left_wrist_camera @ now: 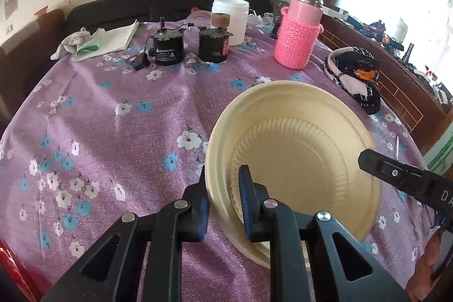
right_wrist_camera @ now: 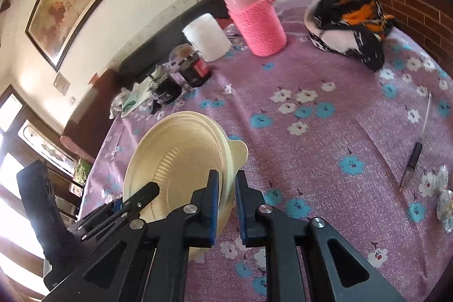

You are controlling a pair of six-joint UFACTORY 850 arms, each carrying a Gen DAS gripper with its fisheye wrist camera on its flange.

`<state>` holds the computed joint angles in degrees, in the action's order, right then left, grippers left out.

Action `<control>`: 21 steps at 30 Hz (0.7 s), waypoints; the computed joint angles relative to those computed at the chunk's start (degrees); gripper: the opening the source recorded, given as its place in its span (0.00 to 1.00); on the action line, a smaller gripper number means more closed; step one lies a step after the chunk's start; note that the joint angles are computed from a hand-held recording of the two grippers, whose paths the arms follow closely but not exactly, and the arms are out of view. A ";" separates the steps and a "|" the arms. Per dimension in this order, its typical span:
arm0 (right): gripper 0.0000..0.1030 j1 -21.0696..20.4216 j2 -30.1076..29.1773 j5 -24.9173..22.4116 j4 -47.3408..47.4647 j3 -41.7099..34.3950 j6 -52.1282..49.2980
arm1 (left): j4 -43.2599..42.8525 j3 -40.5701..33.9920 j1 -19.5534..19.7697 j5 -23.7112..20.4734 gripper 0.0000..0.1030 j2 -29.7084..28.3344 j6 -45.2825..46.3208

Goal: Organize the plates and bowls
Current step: 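Carry the beige bowl over the white bowl on the stack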

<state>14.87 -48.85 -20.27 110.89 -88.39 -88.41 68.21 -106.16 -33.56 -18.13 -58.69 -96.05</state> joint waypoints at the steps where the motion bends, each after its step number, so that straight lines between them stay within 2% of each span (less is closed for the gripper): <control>1: 0.12 0.14 0.08 0.21 0.99 0.13 -1.22 | 0.36 0.08 -0.01 -0.15 0.17 0.04 -0.33; 11: 0.12 0.07 -0.43 -1.21 1.03 -0.36 -1.95 | 5.08 0.46 -1.10 -4.96 0.17 0.29 -4.79; 15: 0.12 0.11 -0.49 -2.21 1.40 -0.34 -3.13 | 6.42 1.35 -2.16 -9.03 0.17 1.07 -5.84; 21: 0.12 -0.50 -1.44 -7.58 -3.63 -1.28 1.25 | 11.90 7.32 -3.65 -13.20 0.19 5.01 -11.82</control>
<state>14.38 -50.29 -27.85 107.26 -89.67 -87.16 80.11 -98.85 -37.21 -31.33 -53.68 -107.86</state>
